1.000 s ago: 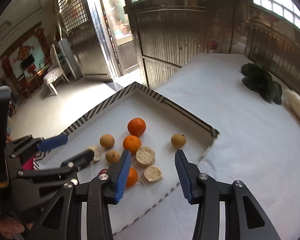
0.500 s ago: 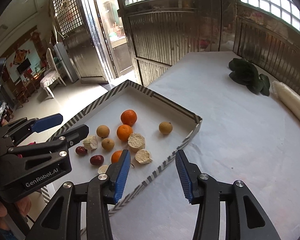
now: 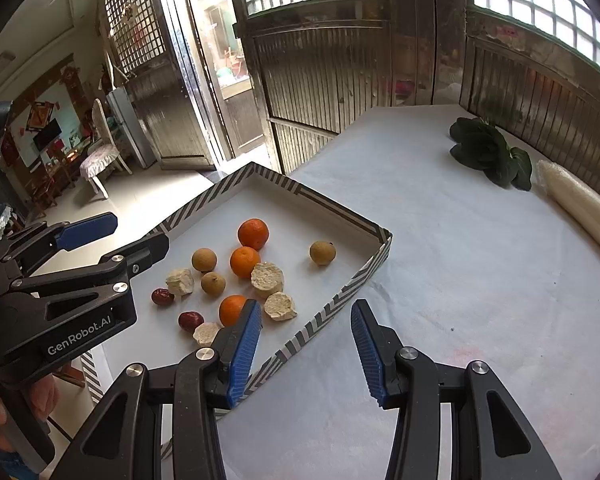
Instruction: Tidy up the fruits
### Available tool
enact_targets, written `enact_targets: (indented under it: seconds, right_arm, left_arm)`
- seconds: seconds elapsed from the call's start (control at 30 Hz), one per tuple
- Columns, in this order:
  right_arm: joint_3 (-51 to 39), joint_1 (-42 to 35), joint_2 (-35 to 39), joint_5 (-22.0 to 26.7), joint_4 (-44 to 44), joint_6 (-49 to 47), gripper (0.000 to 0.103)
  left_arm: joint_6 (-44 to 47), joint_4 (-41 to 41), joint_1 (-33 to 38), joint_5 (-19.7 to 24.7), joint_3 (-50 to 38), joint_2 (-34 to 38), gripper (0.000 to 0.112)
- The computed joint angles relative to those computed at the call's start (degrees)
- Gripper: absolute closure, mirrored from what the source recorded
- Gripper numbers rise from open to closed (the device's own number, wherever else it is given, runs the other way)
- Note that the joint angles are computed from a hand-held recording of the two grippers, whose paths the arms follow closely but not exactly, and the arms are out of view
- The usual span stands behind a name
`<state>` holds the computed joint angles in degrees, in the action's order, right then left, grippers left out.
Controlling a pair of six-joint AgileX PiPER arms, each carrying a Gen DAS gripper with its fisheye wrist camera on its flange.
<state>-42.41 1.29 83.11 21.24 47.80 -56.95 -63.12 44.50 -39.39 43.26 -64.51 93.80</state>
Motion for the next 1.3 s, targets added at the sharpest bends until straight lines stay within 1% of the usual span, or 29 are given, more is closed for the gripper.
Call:
enact_targets:
  seconds: [0.17,0.7,1.03,1.17,1.3]
  right_arm:
    - [0.35,0.53,-0.12,-0.14,-0.21,0.31,0.058]
    - [-0.84,2.82,1.71,-0.73,-2.57,3.1,0.058]
    - [-1.22,4.31,2.85,-1.16,-3.2,4.25,0.058]
    - [-1.22,4.13,3.05,-1.16,-2.55,3.76,0.058]
    - [-0.9,2.93,3.04,-1.28,-1.72,2.88,0.058]
  left_arm:
    - [-0.69,1.03,-0.66,1.53,-0.45,0.32,0.051]
    - [0.76,-1.23,0.99,0.56,0.43,-0.33,0.051]
    - [-0.01,-0.19,1.29,0.65,0.93,-0.04,0.051]
    - [-1.05,1.09,0.76,1.02,0.97,0.28,0.051]
    - [0.55,-0.6,0.55,0.13,0.01,0.91,0.051]
